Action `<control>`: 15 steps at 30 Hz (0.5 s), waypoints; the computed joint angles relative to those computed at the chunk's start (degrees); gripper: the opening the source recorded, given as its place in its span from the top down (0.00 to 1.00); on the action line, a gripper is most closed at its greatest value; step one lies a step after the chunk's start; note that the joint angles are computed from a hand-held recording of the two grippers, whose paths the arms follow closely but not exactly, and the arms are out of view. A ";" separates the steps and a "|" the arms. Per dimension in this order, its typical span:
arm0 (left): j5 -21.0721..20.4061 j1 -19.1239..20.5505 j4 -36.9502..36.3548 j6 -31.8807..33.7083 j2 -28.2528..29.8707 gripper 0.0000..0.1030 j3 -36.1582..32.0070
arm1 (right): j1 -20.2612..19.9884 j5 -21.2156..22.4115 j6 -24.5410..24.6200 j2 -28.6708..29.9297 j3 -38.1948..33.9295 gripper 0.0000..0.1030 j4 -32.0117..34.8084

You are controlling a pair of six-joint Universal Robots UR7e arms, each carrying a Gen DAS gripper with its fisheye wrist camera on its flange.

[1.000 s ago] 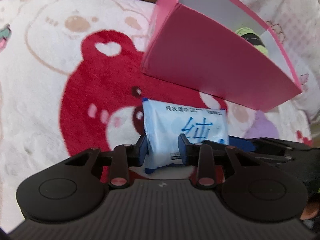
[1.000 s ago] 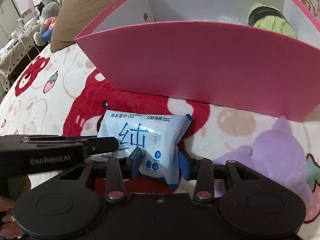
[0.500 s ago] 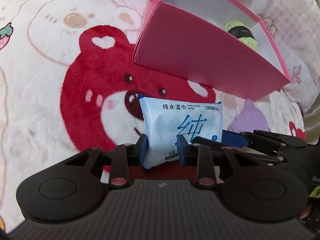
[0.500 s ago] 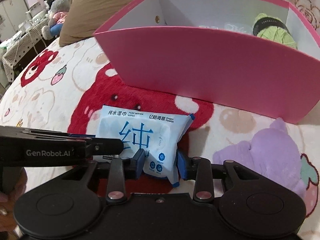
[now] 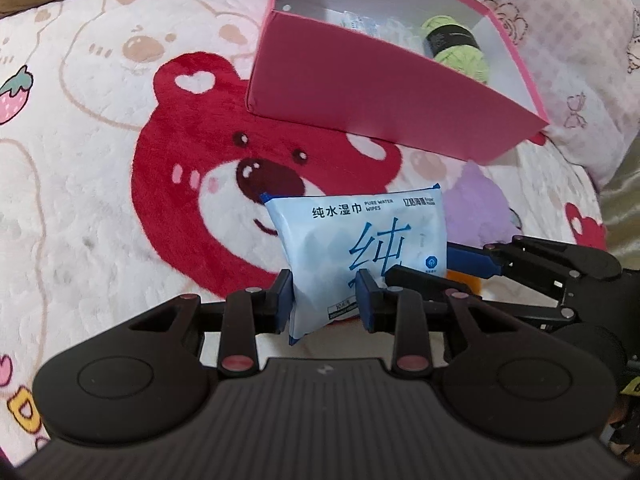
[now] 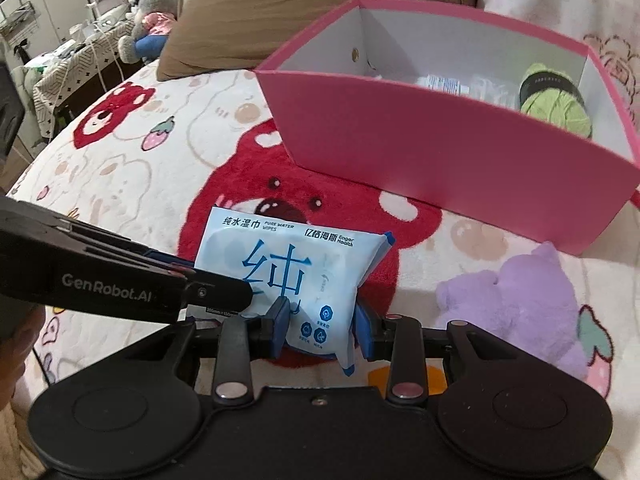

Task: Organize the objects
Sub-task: 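Lift the wet-wipes pack with the left gripper toward the pink box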

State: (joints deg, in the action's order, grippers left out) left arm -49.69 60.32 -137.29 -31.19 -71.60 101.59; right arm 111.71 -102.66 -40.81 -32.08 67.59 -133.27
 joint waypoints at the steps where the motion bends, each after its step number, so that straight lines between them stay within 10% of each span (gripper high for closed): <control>1: -0.26 -0.18 0.20 -0.21 -0.19 0.69 0.00 | -0.03 0.36 0.07 -0.46 0.20 0.60 0.36; 15: -0.96 -3.67 -3.22 -0.83 -0.12 0.69 0.45 | -0.56 3.14 -0.28 -5.89 2.94 0.53 0.70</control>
State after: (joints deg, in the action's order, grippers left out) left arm -50.65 56.66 -140.51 -32.03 -71.72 102.04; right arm 111.16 -99.52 -41.09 -37.97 70.53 -132.58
